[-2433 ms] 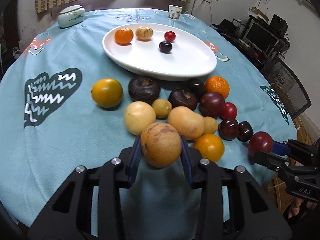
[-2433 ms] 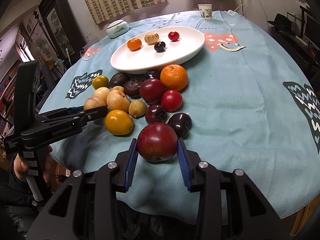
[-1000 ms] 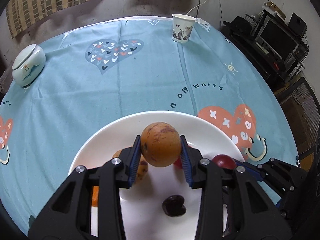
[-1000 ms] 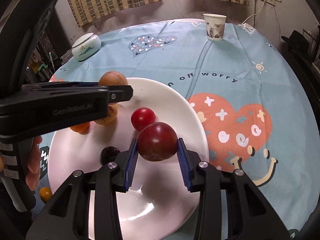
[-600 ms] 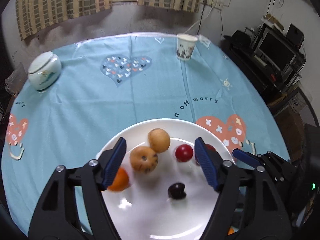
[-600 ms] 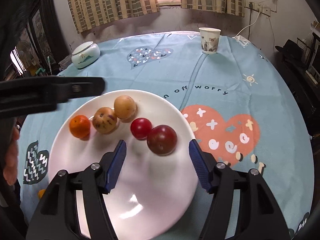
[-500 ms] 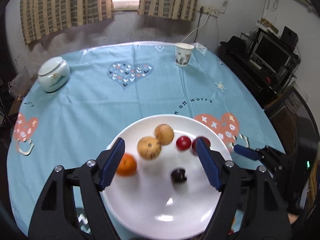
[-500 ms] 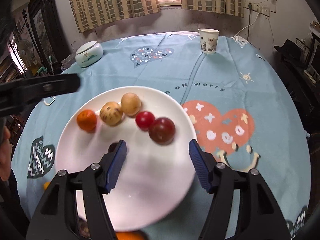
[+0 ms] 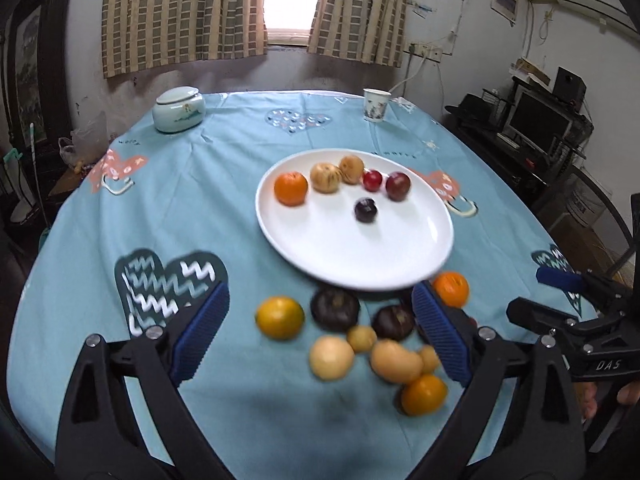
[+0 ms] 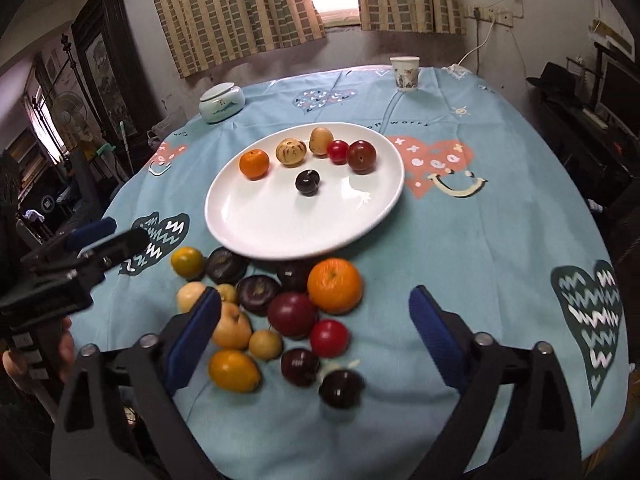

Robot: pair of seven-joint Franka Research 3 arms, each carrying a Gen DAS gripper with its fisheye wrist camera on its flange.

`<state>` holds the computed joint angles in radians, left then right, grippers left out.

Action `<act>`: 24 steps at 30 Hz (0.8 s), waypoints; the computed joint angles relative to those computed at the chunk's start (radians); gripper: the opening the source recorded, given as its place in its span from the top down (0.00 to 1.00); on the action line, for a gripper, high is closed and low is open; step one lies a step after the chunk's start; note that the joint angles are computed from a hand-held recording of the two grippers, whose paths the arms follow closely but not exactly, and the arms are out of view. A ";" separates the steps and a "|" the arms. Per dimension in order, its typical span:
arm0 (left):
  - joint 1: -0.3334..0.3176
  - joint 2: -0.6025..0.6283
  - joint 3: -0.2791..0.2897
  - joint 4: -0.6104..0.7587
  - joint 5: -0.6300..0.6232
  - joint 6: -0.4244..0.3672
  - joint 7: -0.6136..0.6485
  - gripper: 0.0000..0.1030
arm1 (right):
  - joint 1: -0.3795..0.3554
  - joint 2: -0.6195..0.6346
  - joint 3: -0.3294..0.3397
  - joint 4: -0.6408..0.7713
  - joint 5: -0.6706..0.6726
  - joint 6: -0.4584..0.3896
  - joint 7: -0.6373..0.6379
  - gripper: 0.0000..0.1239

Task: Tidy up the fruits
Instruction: 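Grasp a yellow-orange fruit with the left tool while the right tool grasps a dark plum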

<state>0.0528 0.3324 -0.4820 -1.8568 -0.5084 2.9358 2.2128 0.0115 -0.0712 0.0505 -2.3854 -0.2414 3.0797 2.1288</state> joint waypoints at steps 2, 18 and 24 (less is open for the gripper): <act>0.035 -0.027 -0.043 -0.049 -0.053 0.027 0.059 0.08 | -0.031 -0.028 0.032 -0.025 -0.086 -0.005 0.088 0.22; -0.029 -0.079 0.032 -0.151 -0.141 -0.046 0.146 0.05 | -0.059 -0.048 0.077 -0.114 -0.238 -0.090 0.253 0.22; -0.090 -0.073 0.082 -0.157 -0.061 -0.093 0.117 0.05 | -0.103 -0.028 0.078 -0.104 -0.483 -0.012 0.425 0.45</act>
